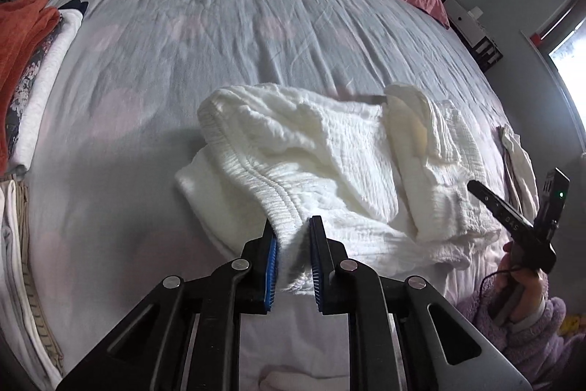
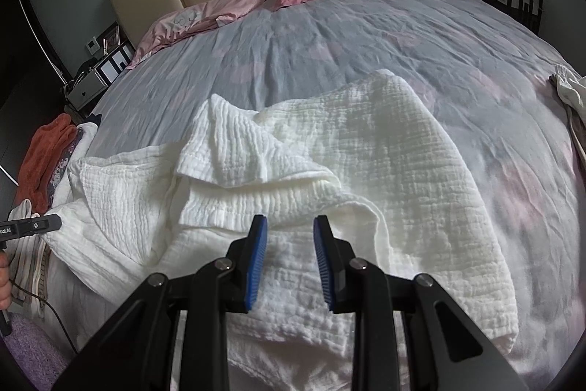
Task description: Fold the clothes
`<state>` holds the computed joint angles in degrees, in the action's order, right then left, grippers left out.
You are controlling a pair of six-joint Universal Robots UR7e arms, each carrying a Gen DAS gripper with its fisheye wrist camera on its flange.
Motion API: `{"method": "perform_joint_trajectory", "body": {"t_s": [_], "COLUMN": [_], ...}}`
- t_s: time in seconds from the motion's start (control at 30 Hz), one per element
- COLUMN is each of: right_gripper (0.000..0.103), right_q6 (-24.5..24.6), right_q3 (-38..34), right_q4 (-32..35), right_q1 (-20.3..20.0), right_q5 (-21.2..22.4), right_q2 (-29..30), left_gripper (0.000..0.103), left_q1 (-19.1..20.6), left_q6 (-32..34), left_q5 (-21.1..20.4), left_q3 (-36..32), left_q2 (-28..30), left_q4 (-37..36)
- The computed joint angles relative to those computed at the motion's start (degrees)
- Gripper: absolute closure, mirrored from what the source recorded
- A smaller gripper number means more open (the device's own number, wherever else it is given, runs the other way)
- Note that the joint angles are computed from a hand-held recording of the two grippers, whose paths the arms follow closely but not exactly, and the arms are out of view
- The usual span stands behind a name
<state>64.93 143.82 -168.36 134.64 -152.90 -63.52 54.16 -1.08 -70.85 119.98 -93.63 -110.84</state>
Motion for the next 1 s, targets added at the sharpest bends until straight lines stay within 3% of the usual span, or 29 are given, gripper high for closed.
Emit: {"method": "perform_joint_trajectory", "body": {"t_s": [0.17,0.3,0.43,0.6,0.67,0.7,0.77,0.83,0.87,0.93,1.0], "right_gripper": [0.077,0.077,0.077,0.077,0.077,0.077,0.069,0.05,0.048,0.046,0.046], "right_q6": [1.4,2.3,3.8,5.7,6.2,6.2,5.8,4.0,3.3,3.3,6.1], "right_q3": [0.1,0.3,1.1,2.6,3.6,4.2,5.2,5.8,5.7,4.7,3.1], "right_q4": [1.0,2.0,2.1,0.5,-2.4,-4.1,-7.6,-11.3,-11.2,-6.7,3.3], "right_q1": [0.1,0.0,-0.3,-0.3,0.7,1.2,2.0,2.0,1.6,0.7,-0.3], "right_q5": [0.0,0.2,0.6,1.6,1.3,1.1,0.6,0.8,1.3,2.2,2.7], "right_q2": [-0.5,-0.7,-1.7,-3.0,-3.5,-3.7,-3.9,-3.7,-3.8,-4.7,-6.3], "left_gripper": [0.086,0.086,0.084,0.083,0.073,0.061,0.057,0.057,0.057,0.057,0.057], "left_q1": [3.1,4.8,4.3,4.0,2.8,2.0,0.5,-0.6,-1.1,-2.4,-3.2], "left_q6": [-6.4,-13.0,-14.4,-13.4,-13.1,-13.1,-13.1,-12.9,-13.0,-13.2,-12.9], "left_q5": [2.1,5.9,7.4,6.0,6.5,7.1,8.5,8.9,9.0,9.6,9.9], "left_q3": [-3.7,-5.7,-5.8,-4.8,-3.5,-2.8,-1.1,0.4,1.1,2.0,2.3], "left_q2": [2.9,8.6,9.7,6.9,3.9,2.4,-0.7,-3.3,-4.2,-4.8,-3.7], "left_q4": [12.0,20.6,21.8,19.4,16.5,14.9,10.4,5.5,3.3,0.2,-2.6]}}
